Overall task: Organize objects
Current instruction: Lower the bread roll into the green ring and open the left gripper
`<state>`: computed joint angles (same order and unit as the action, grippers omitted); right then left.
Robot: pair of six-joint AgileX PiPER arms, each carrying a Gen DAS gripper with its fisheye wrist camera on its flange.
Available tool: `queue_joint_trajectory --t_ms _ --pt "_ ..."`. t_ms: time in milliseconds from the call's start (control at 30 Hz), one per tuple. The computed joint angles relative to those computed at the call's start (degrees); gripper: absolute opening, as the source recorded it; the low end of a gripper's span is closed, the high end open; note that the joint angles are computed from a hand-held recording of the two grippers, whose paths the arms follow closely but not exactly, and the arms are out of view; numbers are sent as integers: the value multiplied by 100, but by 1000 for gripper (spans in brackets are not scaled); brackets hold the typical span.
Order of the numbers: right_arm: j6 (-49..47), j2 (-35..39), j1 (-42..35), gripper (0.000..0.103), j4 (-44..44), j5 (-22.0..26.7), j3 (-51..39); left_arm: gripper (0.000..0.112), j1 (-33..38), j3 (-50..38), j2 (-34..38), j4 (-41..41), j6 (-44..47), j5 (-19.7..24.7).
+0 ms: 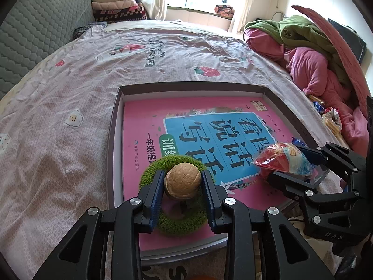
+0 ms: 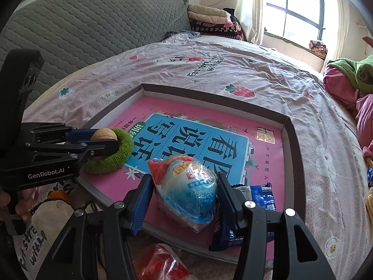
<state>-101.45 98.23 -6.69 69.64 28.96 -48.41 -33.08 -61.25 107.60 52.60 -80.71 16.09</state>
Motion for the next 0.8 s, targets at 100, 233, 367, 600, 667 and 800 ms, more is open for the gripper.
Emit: queue_joint_trajectory --t_ms 100,233,367,600,667,800 --pt "-44 -43 17 55 -88 50 31 33 -3 4 2 -23 0 -2" --pt "-4 -25 90 55 -288 88 32 33 -49 32 -35 184 -184 22" --pt "405 98 26 55 -590 290 -102 33 -80 37 -27 206 -206 44" --pt "277 44 9 55 -484 293 -45 33 -45 38 -28 121 -136 39" --pt "270 38 10 55 -464 284 -41 33 -49 43 -38 147 -166 54" --pt "326 52 -38 55 -455 357 -64 33 -62 46 -36 163 -180 58"
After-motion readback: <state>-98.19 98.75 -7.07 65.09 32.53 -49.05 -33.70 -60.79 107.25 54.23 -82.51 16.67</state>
